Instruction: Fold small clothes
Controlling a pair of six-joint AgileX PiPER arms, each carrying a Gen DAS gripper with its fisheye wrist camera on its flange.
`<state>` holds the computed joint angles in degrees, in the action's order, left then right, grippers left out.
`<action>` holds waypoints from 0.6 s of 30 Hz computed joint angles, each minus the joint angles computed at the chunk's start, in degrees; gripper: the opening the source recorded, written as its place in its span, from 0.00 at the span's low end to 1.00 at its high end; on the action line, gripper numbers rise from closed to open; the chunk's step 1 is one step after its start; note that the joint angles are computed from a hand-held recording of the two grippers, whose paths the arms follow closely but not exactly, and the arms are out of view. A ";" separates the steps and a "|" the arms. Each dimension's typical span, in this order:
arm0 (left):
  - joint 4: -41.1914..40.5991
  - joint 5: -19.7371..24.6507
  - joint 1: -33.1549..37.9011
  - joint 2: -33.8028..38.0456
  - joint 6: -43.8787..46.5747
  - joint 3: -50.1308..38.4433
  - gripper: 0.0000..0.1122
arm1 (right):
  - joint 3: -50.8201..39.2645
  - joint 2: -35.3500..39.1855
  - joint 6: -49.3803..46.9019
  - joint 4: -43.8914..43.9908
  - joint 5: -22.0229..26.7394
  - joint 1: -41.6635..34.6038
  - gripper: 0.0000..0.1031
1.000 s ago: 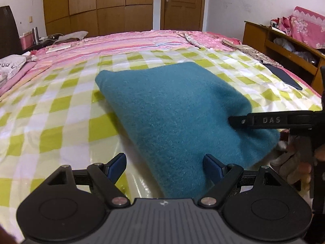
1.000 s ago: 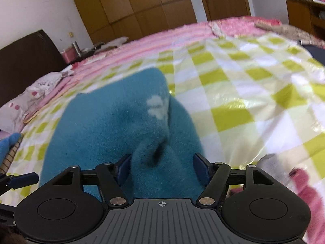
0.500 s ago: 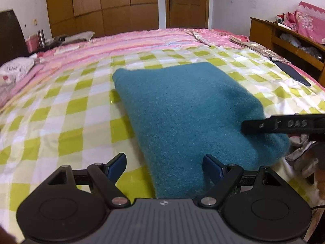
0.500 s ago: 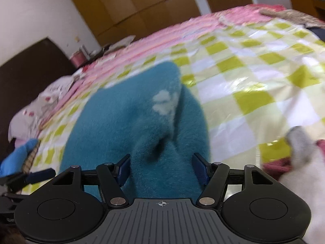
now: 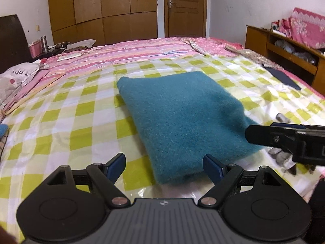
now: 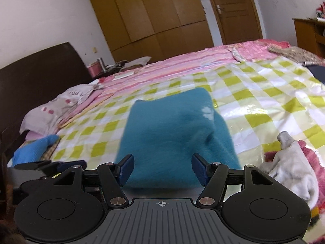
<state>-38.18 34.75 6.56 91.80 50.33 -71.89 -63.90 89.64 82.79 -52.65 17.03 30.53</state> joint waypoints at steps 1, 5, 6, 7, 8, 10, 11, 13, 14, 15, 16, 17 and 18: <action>-0.26 0.14 0.27 -0.72 0.35 0.66 0.79 | -0.09 -0.72 0.97 -1.25 1.99 1.39 0.63; -1.07 -1.86 0.32 -3.65 2.75 4.57 0.80 | -1.14 -1.75 4.33 -7.25 11.95 7.41 0.74; -0.81 -2.13 0.27 -3.99 2.46 5.20 0.80 | -1.39 -1.43 4.37 -8.12 14.01 8.57 0.77; -0.31 -2.23 0.22 -4.23 1.80 5.68 0.80 | -1.41 -1.03 4.96 -9.32 15.90 9.75 0.78; 0.00 -2.07 0.27 -4.36 1.42 6.06 0.80 | -1.62 -0.40 5.60 -10.07 17.74 10.79 0.79; 1.07 -2.55 0.08 -4.58 0.63 6.86 0.80 | -1.90 0.82 6.45 -10.43 20.40 12.10 0.82; 2.24 -3.33 -0.27 -4.75 -0.06 7.43 0.80 | -1.71 1.17 7.23 -10.42 21.02 12.47 0.83; 3.60 -4.40 -0.75 -5.07 -0.73 8.47 0.80 | -0.71 1.40 8.86 -9.92 20.80 12.56 0.83; 4.60 -4.72 -1.00 -5.04 -1.66 8.75 0.80 | -0.55 1.60 9.17 -9.06 20.73 12.42 0.83; 4.88 -4.78 -1.09 -4.95 -2.04 8.96 0.80 | -0.32 1.66 9.25 -8.21 20.66 12.25 0.84; 4.87 -4.70 -1.07 -4.97 -2.06 9.23 0.80 | 0.24 1.50 9.75 -8.03 20.52 12.16 0.84; 5.27 -4.67 -1.24 -4.83 -2.57 9.31 0.80 | 0.53 1.62 10.36 -8.00 20.44 12.09 0.85; 5.79 -4.76 -1.47 -4.76 -3.13 9.43 0.80 | 0.70 1.78 10.70 -7.67 20.35 11.94 0.85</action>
